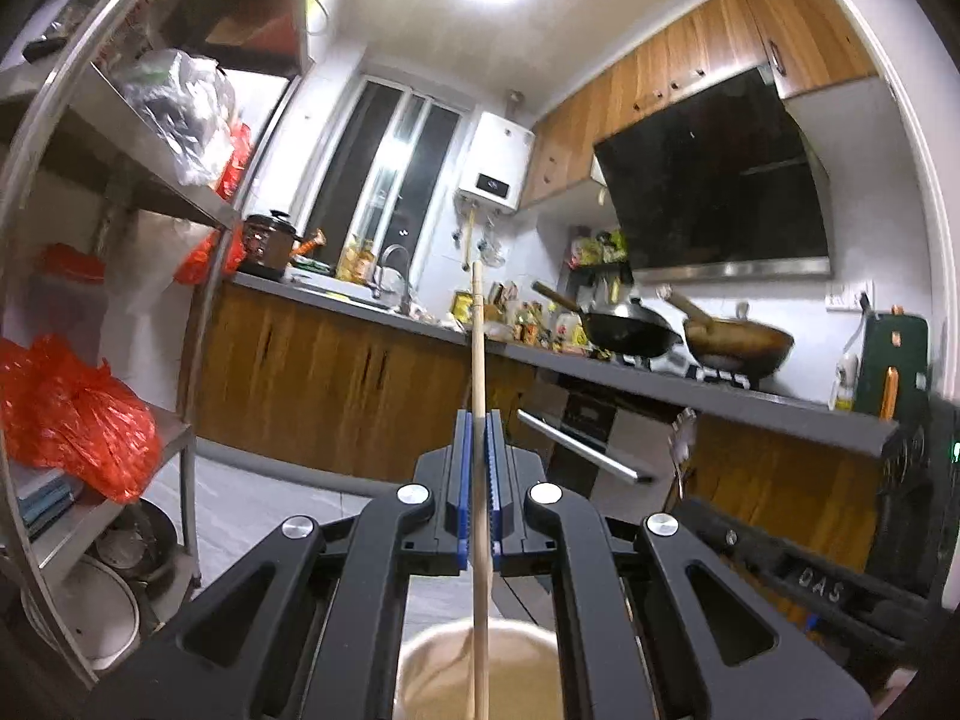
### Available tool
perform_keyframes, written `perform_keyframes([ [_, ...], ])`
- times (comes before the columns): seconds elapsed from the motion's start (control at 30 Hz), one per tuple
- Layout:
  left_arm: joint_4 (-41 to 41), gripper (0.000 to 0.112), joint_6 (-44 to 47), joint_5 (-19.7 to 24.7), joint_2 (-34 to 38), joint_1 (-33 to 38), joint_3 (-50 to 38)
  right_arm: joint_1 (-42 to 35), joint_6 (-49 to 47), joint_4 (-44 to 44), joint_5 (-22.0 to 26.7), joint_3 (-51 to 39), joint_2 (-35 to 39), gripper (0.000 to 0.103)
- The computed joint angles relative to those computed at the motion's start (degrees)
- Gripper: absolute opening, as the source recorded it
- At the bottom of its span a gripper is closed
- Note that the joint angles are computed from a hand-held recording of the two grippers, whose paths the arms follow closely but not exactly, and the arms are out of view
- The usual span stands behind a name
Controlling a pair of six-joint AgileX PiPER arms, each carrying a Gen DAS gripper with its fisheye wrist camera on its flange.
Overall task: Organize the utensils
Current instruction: 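Lift the flower spoon with the right tool while the left tool lifts the chopstick over the holder, then drop the chopstick into the larger pot with the left tool while the right tool drops the flower spoon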
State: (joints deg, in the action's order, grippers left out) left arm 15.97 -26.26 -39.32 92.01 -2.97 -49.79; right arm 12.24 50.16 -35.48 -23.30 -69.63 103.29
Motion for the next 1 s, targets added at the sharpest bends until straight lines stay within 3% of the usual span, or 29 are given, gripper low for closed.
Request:
perform_keyframes([
  [0.2,-5.3,0.004,8.5,-2.9,1.3,-3.4,3.7,1.8,-13.2,9.1,2.6,1.0,1.0,0.004],
  [0.43,-11.1,0.004,16.7,-2.2,0.7,-7.0,6.4,4.0,-25.0,17.6,5.0,3.5,-0.2,0.004],
  [0.6,-10.8,0.006,16.3,-0.4,0.2,-7.0,6.6,4.1,-26.3,17.9,7.7,3.9,-0.3,0.004],
  [0.8,-10.5,0.033,17.1,-1.8,-2.1,-6.8,8.7,3.4,-24.4,15.8,8.6,4.4,-1.0,0.005],
  [0.97,-9.6,0.034,16.8,-1.4,-3.4,-6.2,9.3,3.3,-22.1,13.1,8.4,4.8,-1.5,0.005],
  [1.0,-9.1,0.035,16.4,-1.4,-3.6,-5.9,9.5,3.3,-21.6,12.5,8.4,4.9,-1.6,0.01],
])
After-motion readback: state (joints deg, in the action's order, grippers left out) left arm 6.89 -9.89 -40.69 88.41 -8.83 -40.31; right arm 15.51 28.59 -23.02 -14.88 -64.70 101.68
